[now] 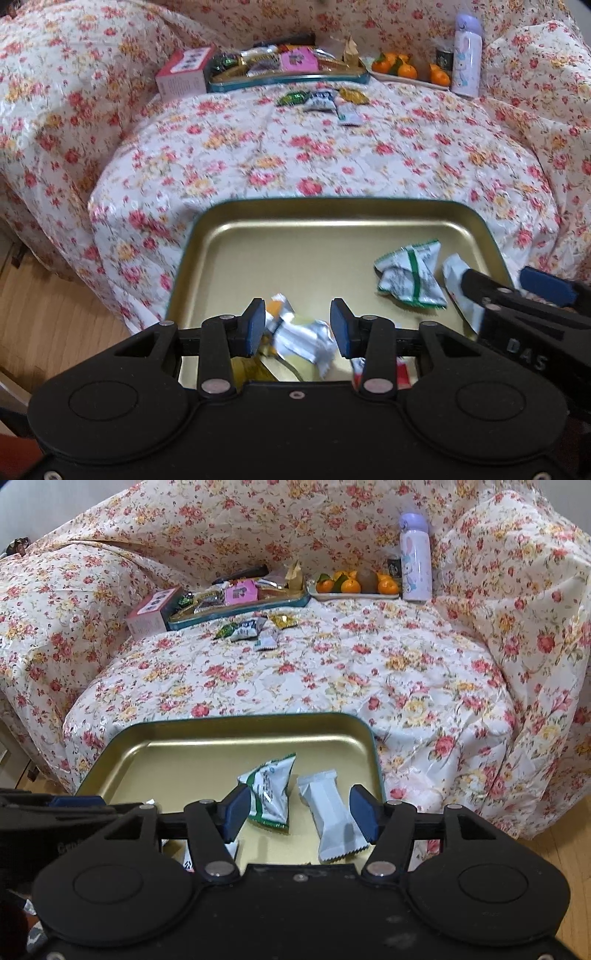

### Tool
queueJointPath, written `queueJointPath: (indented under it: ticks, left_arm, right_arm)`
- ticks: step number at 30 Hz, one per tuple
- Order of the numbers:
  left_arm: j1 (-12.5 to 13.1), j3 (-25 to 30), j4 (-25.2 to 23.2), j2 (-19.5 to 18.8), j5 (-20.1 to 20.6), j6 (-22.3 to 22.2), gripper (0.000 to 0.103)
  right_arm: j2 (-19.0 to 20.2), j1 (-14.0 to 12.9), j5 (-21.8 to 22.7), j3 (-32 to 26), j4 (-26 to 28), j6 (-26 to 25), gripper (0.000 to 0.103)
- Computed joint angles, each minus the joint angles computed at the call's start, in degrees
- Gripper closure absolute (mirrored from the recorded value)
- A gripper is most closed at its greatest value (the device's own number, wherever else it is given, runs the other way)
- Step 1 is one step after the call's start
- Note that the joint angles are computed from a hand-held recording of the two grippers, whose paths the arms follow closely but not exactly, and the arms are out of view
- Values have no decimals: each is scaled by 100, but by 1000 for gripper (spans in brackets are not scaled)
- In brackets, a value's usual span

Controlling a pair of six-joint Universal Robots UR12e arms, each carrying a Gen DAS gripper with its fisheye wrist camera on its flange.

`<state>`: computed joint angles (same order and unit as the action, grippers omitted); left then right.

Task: Organize snacks
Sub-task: 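Move both open tools forward from the tray toward the loose snacks on the sofa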

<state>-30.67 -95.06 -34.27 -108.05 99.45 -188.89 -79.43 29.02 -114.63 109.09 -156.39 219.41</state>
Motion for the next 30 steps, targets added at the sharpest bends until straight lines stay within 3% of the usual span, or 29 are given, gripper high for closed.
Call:
queueJointPath:
  ticks: [5,10,17,30]
  left_arm:
    - [44,135,64,-90,247,183,54]
    - [186,290,37,-166,97,166,54]
    - [368,574,-141,-337,-313,258,54]
    - [528,1319,-596,-890,-515,617,54]
  right_arm:
    - [63,13,-314,-126,136,-224,41]
    - [106,-37,-378,-189,41,-397,39]
    - [216,-181,-42,-355,8,-711,39]
    - [579,-486,523,-868,397,-1116,41]
